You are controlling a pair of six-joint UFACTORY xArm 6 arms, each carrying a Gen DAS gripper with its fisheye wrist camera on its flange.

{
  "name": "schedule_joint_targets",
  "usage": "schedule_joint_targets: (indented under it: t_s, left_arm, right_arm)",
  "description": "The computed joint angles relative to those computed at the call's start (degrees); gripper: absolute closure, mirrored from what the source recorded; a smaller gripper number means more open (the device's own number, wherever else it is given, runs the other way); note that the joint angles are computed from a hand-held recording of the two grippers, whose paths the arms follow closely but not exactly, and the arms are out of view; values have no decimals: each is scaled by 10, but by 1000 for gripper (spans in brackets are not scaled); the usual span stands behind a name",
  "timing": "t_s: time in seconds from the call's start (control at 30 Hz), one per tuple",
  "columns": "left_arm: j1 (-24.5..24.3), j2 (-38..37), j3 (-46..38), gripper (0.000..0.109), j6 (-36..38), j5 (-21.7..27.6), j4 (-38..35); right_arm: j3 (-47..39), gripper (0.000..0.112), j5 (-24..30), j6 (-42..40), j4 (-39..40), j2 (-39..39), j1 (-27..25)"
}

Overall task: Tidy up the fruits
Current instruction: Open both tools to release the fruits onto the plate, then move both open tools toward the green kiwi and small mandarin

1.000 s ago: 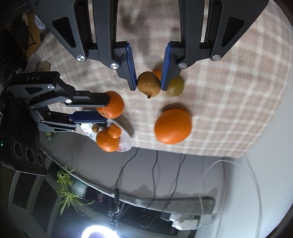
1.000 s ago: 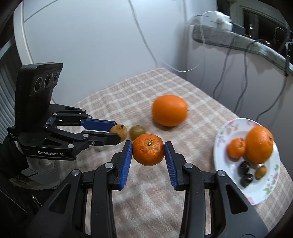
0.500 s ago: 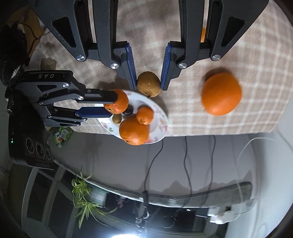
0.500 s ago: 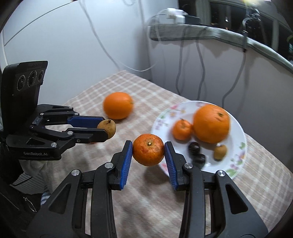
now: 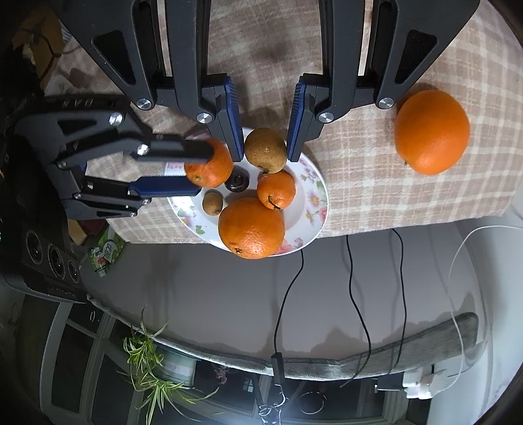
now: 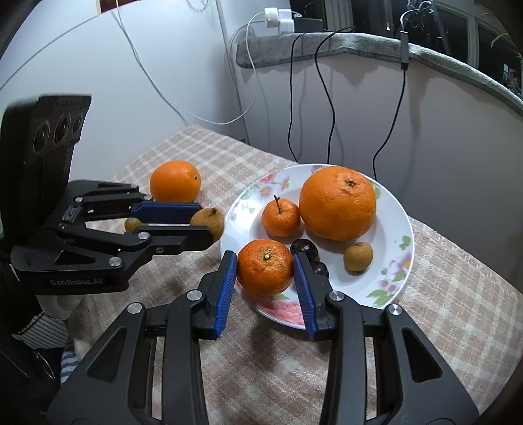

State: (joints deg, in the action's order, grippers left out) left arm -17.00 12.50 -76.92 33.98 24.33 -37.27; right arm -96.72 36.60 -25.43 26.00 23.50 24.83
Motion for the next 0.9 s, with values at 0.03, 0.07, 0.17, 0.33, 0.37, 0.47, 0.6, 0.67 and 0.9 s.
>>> schedule_joint_targets:
  t_s: [0.03, 0.07, 0.17, 0.33, 0.37, 0.47, 0.6, 0.67, 0.9]
  left_arm:
    - [0, 3, -3, 83, -4, 0, 5]
    - [0, 5, -5, 83, -7, 1, 8]
    - [-1, 9, -10, 83, -16, 0, 21]
    - [0, 11, -13, 73, -25, -4, 25]
    - [0, 10, -12, 68, -25, -7, 25]
    - [-1, 6, -6, 65, -33, -19, 37]
    - [0, 0, -1, 65, -27, -22, 28]
    - [0, -4, 2, 65, -22, -23, 22]
    - [-3, -22, 19, 59, -18, -37, 16]
  right_arm:
    - [-1, 75, 0, 1, -2, 1, 1]
    - [-1, 75, 1, 2, -4, 2, 1]
    - [-4, 74, 5, 2, -5, 5, 1]
    - [-6, 73, -1, 13, -17, 5, 0]
    - [-8, 71, -3, 14, -17, 6, 0]
    - [-2, 51, -12, 18, -23, 1, 0]
    - [11, 47, -23, 20, -26, -11, 0]
    - [16, 44, -28, 28, -30, -15, -1]
    - [40, 42, -43, 48, -44, -34, -1]
